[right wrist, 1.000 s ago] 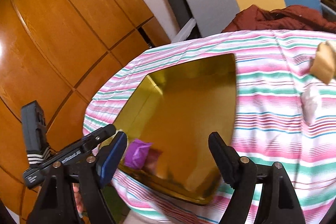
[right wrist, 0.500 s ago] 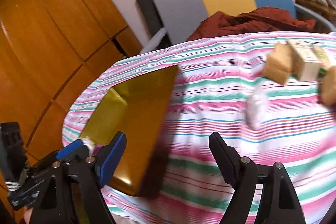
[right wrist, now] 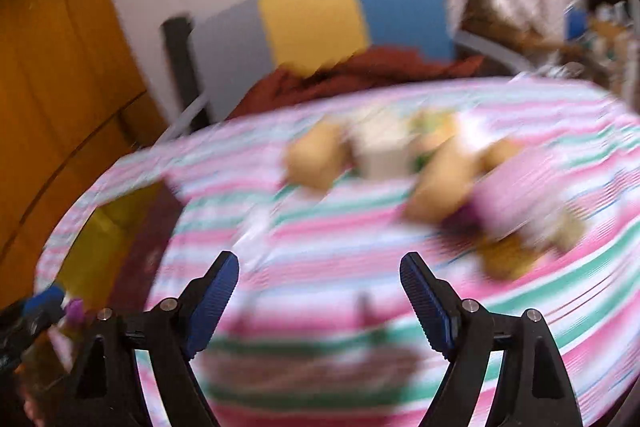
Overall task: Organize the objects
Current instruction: 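Move both tools back toward the items on the cloth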
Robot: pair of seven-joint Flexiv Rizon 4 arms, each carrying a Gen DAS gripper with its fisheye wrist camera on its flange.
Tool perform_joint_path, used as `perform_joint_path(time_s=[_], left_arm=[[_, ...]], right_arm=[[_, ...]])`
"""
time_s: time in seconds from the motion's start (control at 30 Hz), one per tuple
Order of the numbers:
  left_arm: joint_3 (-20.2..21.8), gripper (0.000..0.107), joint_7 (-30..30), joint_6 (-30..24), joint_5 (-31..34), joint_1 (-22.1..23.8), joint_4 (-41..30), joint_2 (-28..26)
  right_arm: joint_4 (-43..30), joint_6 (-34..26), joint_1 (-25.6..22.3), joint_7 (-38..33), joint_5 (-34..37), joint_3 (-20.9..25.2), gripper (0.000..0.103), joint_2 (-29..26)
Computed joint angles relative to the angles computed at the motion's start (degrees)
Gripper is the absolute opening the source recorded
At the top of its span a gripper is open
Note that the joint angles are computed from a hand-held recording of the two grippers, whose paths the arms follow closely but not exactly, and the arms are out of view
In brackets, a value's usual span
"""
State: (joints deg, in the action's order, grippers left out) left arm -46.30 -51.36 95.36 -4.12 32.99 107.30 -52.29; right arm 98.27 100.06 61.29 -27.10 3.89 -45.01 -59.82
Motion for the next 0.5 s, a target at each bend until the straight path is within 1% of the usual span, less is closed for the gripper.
perform_joint_path(time_s=[0.03,0.1,0.13,0.27,0.33,0.37,0.4,0.43,0.5], left_arm=[[0.1,0.049,0.0,-0.4,-0.1,-0.5,-0.1,0.0],[0.2,0.049,0.1,-1.1,-0.3,-1.1,-0.2,0.0],[0.2,0.049,0.2,-1.6,-0.5,-1.4,-0.3,0.0],[0.7,0.049,0.6,-2.9,-1.9,-2.7,-0.5,0.5],[0.9,0.049,0.9,-3.0,-2.5,-3.1,-0.3,0.8],[1.0,0.049,1.0,-2.9,-2.7,-3.3,-0.2,0.9],[1.1,0.049,1.2,-2.7,-2.8,-3.4,0.1,1.0],[1.0,0.049,1.2,-2.6,-2.9,-3.3,0.3,1.1],[1.0,0.049,1.1,-2.5,-3.3,-3.5,0.3,1.1]], right_arm=[[0.9,-0.6,0.4,0.8,1.0,-2.0,0.087,-0.2],[1.8,-0.8,-0.2,1.9,1.8,-3.6,0.087,-0.2],[2.0,-1.2,-1.1,2.1,1.6,-3.6,0.088,0.1],[0.9,-3.4,-5.9,0.5,-2.5,-0.1,0.089,1.8],[0.2,-2.8,-8.0,-0.7,-4.4,2.3,0.089,2.3],[0.4,-2.3,-8.2,-1.2,-4.9,3.1,0.089,2.6],[0.7,-1.2,-7.9,-1.5,-4.8,3.2,0.089,2.4],[0.5,0.0,-7.6,-3.2,-3.4,3.9,0.089,2.2],[0.5,4.6,-10.2,-5.5,-5.2,9.4,0.089,3.8]])
